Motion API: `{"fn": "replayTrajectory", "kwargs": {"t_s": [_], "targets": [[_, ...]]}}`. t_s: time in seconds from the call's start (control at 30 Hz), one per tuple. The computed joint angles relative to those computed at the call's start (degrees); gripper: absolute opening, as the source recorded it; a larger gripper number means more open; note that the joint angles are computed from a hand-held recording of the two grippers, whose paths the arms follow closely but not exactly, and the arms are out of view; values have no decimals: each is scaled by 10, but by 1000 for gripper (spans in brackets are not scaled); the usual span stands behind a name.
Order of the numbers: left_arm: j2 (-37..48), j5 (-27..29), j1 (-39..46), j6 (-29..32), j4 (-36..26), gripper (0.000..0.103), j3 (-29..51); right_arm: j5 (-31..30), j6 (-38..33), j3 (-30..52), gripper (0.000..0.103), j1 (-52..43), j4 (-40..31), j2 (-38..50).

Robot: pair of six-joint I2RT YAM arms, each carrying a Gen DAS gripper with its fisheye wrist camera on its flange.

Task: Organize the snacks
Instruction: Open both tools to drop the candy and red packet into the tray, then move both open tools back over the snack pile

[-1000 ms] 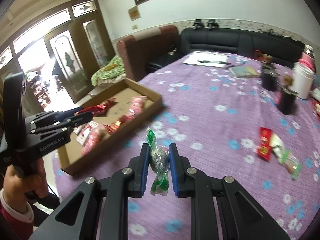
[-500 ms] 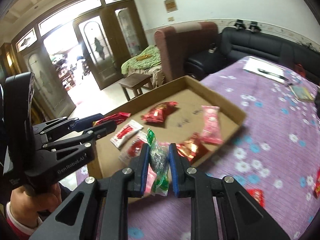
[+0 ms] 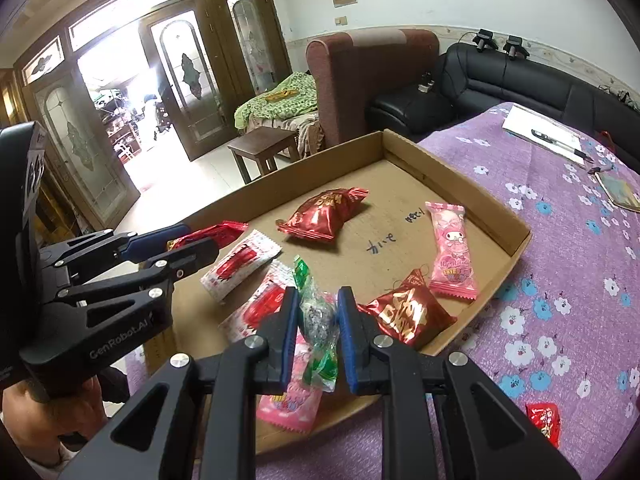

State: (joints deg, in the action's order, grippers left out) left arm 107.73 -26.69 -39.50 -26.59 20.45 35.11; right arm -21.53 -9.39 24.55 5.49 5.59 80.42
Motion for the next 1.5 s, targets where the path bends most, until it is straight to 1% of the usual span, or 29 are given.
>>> {"fn": "replayTrajectory", "kwargs": {"t_s": [0.03, 0.07, 0.1, 0.13, 0.2, 0.3, 0.47, 0.6, 0.73, 0.77, 0.8, 0.87, 0.93, 1.03, 1.13, 1.2, 1.3, 1.43, 1.5], "targets": [[2, -1, 0, -1, 0, 35, 2, 6, 1, 5, 20, 2, 2, 9], [3, -3, 0, -2, -2, 40, 4, 8, 2, 5, 20, 1, 3, 10], [2, -5, -1, -2, -3, 55, 4, 9, 4, 8, 20, 0, 4, 16], [2, -8, -1, -2, -4, 73, 5, 10, 6, 8, 21, -1, 3, 16], [-4, -19, -7, -2, 2, 83, 0, 16, 10, 6, 37, -3, 7, 14], [-14, -32, -12, -6, -10, 91, 1, 11, 8, 1, 42, -13, 8, 3], [-22, -55, -25, -11, -32, 92, 7, -14, 0, -8, 42, -45, -12, -36], [-34, -67, -43, -20, -46, 93, 11, -47, -26, -17, 43, -97, -51, -83], [-46, -80, -73, -28, -70, 93, 26, -95, -79, -27, 43, -191, -103, -127], [-47, -82, -80, -29, -75, 94, 31, -110, -100, -27, 46, -222, -119, -136], [-48, -85, -90, -31, -82, 94, 38, -122, -122, -27, 50, -254, -135, -143], [-44, -89, -113, -32, -96, 95, 61, -147, -177, -22, 53, -330, -167, -142], [-33, -86, -132, -31, -104, 96, 84, -176, -239, -9, 53, -411, -200, -125], [-2, -79, -163, -26, -122, 97, 135, -203, -324, 20, 53, -517, -242, -82], [46, -65, -194, -17, -146, 97, 202, -207, -405, 55, 54, -611, -257, -21], [80, -53, -210, -13, -159, 97, 245, -212, -441, 82, 53, -657, -266, 19], [140, -38, -229, -9, -185, 97, 316, -216, -480, 138, 53, -719, -277, 92], [219, -34, -245, 0, -225, 97, 412, -213, -496, 203, 53, -764, -280, 161], [251, -24, -244, 2, -243, 97, 451, -211, -498, 230, 53, -776, -277, 188]]}}
